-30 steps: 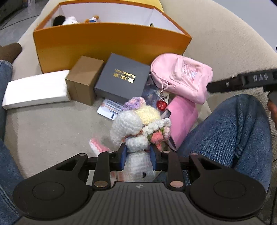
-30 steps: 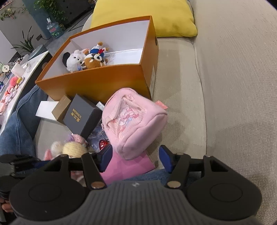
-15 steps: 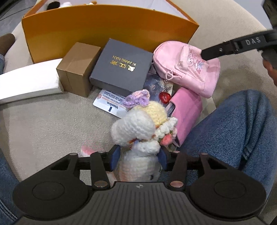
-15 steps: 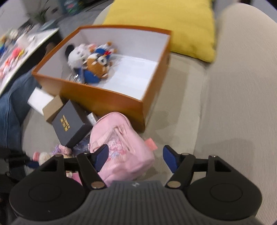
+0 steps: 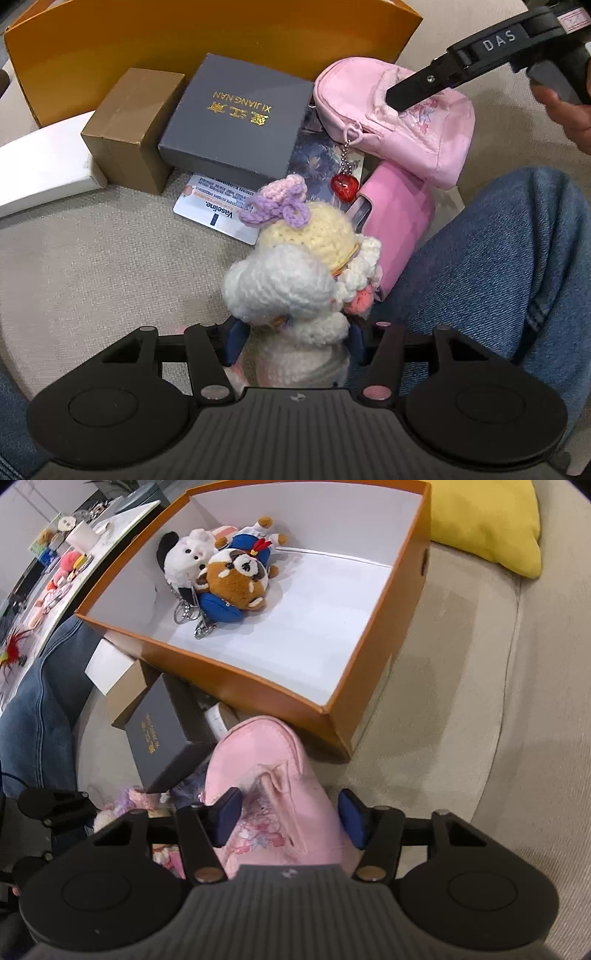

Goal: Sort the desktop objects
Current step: 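Lift the bunny and pink backpack and carry both into the orange shoebox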

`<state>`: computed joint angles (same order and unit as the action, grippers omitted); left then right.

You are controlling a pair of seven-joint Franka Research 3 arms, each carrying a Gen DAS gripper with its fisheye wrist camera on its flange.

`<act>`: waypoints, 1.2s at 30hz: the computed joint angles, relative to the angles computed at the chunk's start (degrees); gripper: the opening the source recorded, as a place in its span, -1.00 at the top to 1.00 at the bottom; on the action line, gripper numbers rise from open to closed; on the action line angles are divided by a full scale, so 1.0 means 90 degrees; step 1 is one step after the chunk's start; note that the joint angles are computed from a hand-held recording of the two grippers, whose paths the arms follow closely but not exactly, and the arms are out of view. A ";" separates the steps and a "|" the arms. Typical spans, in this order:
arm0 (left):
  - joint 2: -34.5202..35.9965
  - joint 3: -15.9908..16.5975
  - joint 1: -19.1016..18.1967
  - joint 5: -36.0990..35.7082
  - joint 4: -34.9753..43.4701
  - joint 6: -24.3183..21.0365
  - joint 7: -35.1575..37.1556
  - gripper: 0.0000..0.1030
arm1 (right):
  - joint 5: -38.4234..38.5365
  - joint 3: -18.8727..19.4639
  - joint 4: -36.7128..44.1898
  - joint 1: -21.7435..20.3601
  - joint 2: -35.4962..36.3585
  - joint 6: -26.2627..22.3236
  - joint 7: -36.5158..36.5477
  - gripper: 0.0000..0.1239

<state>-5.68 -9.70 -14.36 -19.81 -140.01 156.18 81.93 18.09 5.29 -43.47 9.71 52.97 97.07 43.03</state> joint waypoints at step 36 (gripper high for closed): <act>-0.1385 0.1094 -0.0389 0.0127 0.0483 0.0899 0.0277 0.26 | 0.2065 0.0041 -0.4315 -0.0296 -0.3368 0.3333 -0.0691 0.67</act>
<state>-18.15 0.14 -17.86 -18.66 -135.67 164.27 84.42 36.68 5.67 -82.30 7.04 22.65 127.07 36.81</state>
